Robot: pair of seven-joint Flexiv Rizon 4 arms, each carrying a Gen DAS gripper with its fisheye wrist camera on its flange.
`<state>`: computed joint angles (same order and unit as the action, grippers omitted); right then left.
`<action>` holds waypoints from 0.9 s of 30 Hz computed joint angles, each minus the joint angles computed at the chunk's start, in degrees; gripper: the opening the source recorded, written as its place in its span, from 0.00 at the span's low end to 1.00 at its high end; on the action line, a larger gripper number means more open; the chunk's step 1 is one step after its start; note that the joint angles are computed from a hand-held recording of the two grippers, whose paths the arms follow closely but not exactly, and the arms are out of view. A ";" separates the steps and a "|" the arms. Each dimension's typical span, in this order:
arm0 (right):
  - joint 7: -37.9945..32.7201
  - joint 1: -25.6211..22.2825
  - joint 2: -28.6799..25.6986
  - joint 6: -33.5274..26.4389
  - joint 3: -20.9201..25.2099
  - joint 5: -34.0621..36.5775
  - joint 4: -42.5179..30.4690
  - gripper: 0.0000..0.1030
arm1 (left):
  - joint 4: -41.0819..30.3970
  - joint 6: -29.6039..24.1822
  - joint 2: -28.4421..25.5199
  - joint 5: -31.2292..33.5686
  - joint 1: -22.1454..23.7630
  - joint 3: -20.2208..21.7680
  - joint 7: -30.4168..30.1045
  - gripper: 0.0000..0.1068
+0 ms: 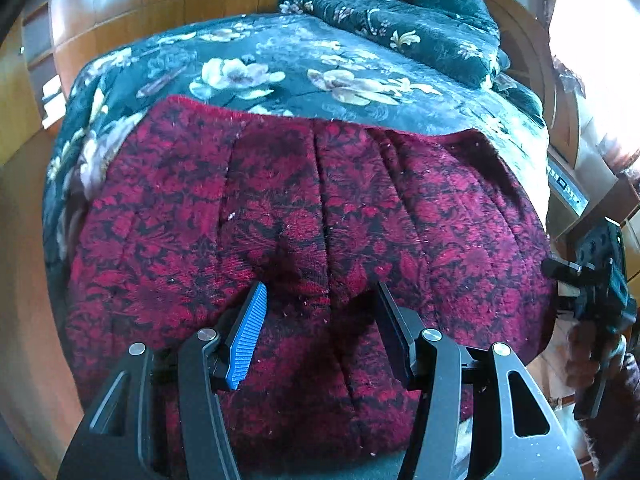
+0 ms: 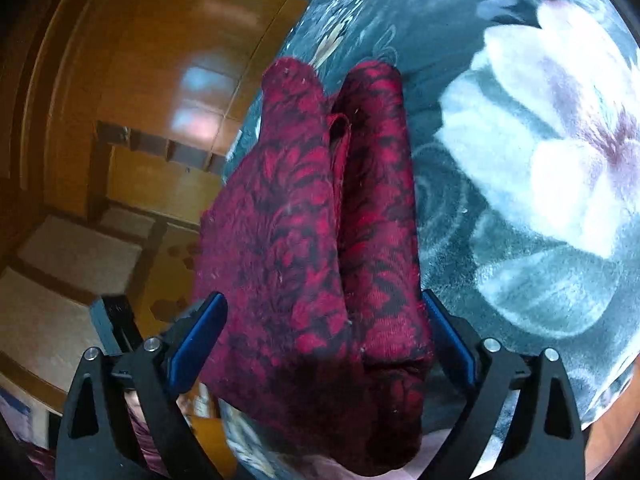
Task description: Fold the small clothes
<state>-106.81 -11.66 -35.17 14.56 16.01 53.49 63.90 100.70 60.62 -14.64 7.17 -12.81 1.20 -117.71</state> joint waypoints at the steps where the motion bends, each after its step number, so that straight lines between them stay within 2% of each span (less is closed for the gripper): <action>1: 0.78 0.64 0.22 0.85 -0.54 -0.93 0.36 0.74 | -0.23 -0.11 -0.09 0.37 -0.11 0.10 -0.19 0.50; 4: 0.84 0.09 0.43 0.68 -0.39 -0.80 0.62 0.57 | -0.39 -0.30 -0.05 0.61 -0.05 0.08 0.05 0.50; 10: -1.54 1.07 2.87 0.30 -0.76 -2.97 1.32 0.41 | 0.58 0.84 0.56 -0.21 0.25 0.09 0.26 0.50; 13: -2.11 2.30 4.75 0.56 -1.30 -4.69 1.76 0.35 | 2.62 3.91 2.32 -0.55 0.53 0.30 -0.42 0.50; 16: -1.92 3.20 6.29 -0.36 -1.48 -5.43 0.88 0.33 | 4.20 5.20 3.82 0.21 1.16 0.95 -1.93 0.48; 18: -1.98 3.78 7.37 -0.75 -1.44 -5.35 0.52 0.33 | 6.07 6.73 4.18 -3.05 2.73 0.24 -0.43 0.44; 21: -1.01 4.33 8.68 -2.18 -1.25 -4.14 -1.37 0.32 | 8.53 9.51 3.35 -10.87 5.20 -1.79 4.36 0.43; 23: -0.55 5.20 9.50 -2.97 -1.05 -3.57 -3.03 0.31 | 8.88 9.57 2.53 -14.18 5.99 -2.49 6.94 0.43; 27: 0.95 10.32 11.18 -2.45 -1.16 -6.73 -6.15 0.29 | 10.94 12.76 1.61 -21.88 7.49 -4.53 12.34 0.43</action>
